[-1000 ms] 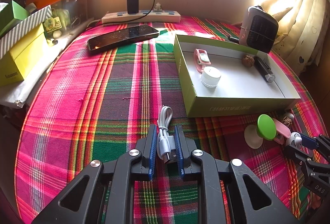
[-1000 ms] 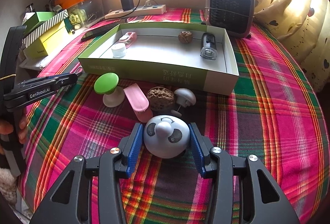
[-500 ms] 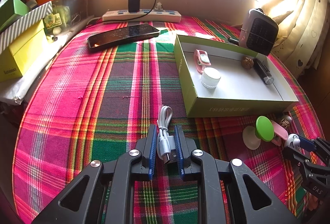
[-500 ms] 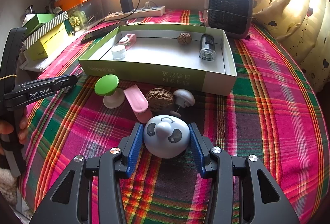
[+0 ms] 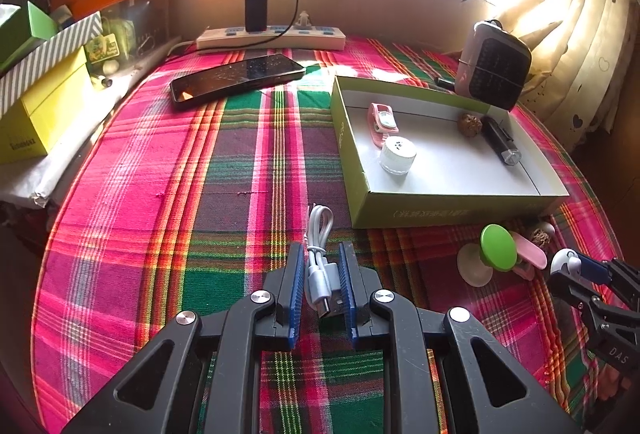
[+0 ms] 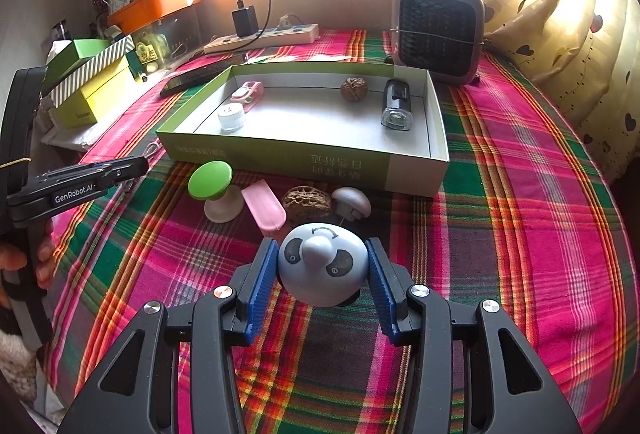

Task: Organize objects
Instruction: 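Carry the cable and the panda-face toy with both tools into the white box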

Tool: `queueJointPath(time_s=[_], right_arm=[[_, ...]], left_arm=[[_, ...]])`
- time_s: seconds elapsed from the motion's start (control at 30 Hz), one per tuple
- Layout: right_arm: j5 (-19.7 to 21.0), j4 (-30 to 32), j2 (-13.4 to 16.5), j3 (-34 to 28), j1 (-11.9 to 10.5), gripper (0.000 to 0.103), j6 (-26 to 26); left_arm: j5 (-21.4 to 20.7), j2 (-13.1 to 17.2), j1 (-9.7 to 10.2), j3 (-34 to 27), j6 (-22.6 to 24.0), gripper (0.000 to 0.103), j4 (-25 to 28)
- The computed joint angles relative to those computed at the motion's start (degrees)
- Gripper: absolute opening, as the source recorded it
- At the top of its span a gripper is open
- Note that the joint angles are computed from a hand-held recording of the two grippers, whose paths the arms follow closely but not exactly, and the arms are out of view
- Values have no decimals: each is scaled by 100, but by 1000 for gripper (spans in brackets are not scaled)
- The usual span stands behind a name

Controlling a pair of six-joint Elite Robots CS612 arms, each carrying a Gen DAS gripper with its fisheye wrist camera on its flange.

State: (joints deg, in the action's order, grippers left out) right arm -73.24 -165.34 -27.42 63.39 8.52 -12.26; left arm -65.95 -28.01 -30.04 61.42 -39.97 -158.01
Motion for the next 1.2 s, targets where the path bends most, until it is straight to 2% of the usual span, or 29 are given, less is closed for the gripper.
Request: queueJointPath(time_s=[0.63, 0.93, 1.2], right_arm=[[92, -167, -23, -110, -32, 46, -2], [217, 29, 126, -517, -23, 46, -54], [292, 418, 397, -1178, -1, 46, -88]], left_arm=[[-130, -113, -34, 57, 332, 16, -440], [-283, 6, -9, -254, 524, 16, -352], [-373, 155, 27, -583, 590, 16, -163]])
